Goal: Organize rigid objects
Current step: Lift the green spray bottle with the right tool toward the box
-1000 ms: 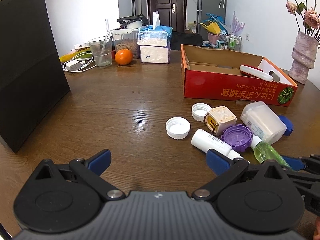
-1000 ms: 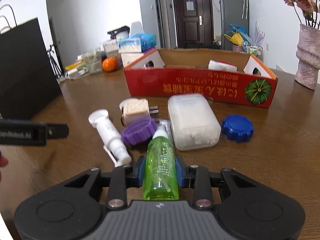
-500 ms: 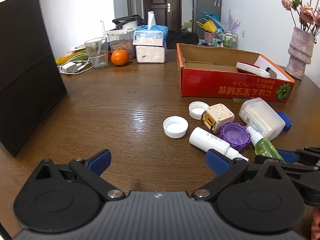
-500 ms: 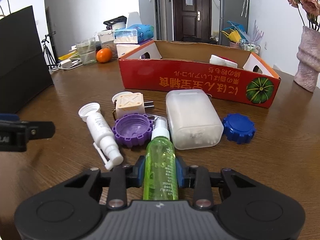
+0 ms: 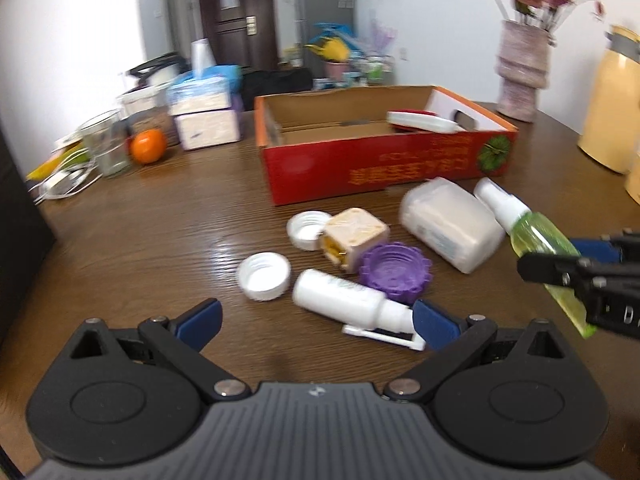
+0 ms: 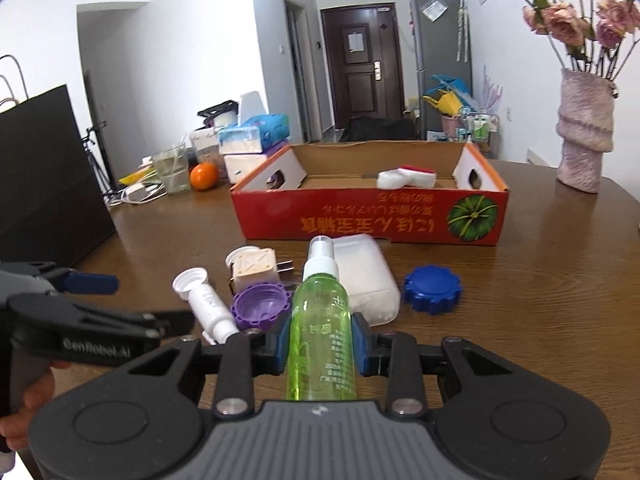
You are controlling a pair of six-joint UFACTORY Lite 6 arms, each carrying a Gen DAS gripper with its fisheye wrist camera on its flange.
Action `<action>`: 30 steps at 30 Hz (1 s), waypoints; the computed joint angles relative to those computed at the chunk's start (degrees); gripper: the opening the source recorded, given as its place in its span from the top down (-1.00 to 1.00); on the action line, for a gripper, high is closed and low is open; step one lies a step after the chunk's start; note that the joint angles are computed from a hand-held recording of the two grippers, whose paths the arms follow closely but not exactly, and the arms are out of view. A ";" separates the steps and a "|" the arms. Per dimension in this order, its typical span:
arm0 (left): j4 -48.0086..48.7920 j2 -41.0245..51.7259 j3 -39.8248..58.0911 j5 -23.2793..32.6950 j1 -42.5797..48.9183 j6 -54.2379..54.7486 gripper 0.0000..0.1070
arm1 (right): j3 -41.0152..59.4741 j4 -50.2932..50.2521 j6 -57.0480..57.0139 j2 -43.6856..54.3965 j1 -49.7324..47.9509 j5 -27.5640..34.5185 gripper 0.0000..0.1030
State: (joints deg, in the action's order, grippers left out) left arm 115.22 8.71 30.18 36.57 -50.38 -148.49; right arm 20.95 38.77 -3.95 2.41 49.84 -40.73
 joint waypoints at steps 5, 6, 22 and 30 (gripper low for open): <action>11.63 2.49 0.54 -1.59 2.57 -4.44 -0.93 | -0.58 3.16 -1.53 -1.04 0.41 0.03 0.41; 14.12 3.12 0.74 -1.95 3.37 -5.57 -0.93 | -0.57 3.85 -1.78 -1.03 0.65 -0.03 0.41; 35.22 9.12 2.43 -1.80 9.85 -17.44 -0.93 | -1.94 16.30 -6.70 -2.99 7.22 -2.57 0.41; 38.33 10.63 2.99 -1.33 10.19 -17.04 -0.93 | -1.50 16.63 -5.72 -1.86 7.64 -2.98 0.41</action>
